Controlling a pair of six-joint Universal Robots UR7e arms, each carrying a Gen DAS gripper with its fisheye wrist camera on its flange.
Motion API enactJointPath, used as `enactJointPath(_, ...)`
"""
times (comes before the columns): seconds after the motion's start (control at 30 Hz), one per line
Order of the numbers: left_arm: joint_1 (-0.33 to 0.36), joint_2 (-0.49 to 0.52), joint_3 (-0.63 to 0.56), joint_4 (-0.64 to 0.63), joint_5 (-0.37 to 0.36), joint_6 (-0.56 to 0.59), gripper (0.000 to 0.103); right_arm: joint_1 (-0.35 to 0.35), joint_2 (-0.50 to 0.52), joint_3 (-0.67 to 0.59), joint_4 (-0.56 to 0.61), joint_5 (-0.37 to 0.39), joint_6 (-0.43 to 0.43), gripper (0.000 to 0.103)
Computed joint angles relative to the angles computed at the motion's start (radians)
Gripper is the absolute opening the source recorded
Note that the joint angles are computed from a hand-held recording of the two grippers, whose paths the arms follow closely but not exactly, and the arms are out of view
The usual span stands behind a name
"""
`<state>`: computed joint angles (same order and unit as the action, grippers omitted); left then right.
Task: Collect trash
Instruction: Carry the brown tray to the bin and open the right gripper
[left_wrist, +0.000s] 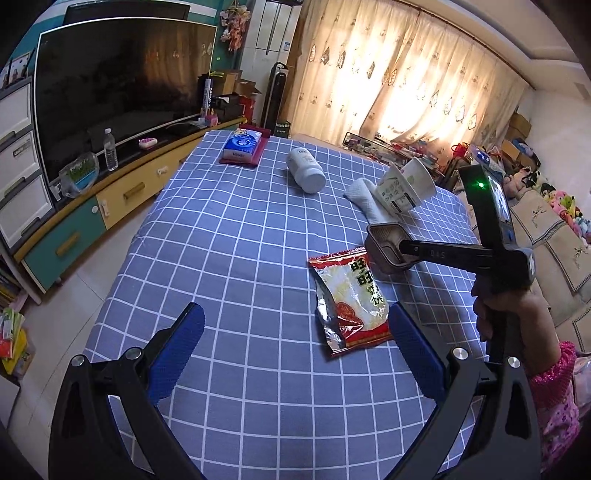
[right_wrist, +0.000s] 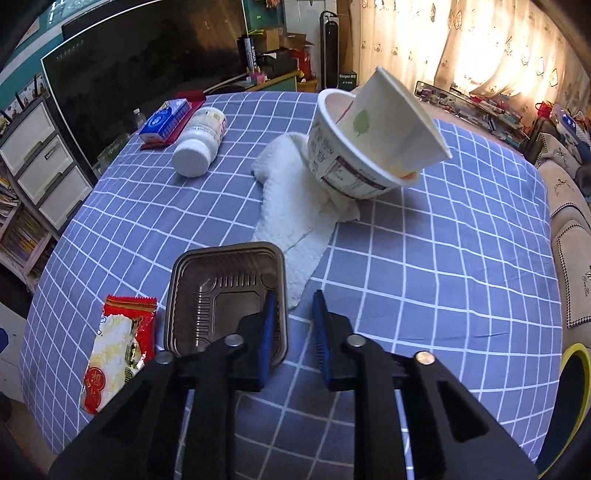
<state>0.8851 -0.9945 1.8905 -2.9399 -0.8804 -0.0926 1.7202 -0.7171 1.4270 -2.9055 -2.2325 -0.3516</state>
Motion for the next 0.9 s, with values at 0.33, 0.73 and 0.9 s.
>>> enactJointPath(0.33,-0.008,0.01,0.001,0.007,-0.003,-0.002,0.098,0.006,-0.069,0.104,-0.1,0.047,0.004,0.005)
enactJointPath(0.73,-0.024,0.044,-0.007,0.031,-0.017,-0.006,0.098,-0.032,-0.361,0.49,-0.564,-0.054,0.063,0.005)
enactJointPath(0.9,-0.032,0.069,-0.017,0.044,-0.022,-0.004,0.098,-0.094,-0.478,0.584,-0.712,-0.167,0.075,0.005)
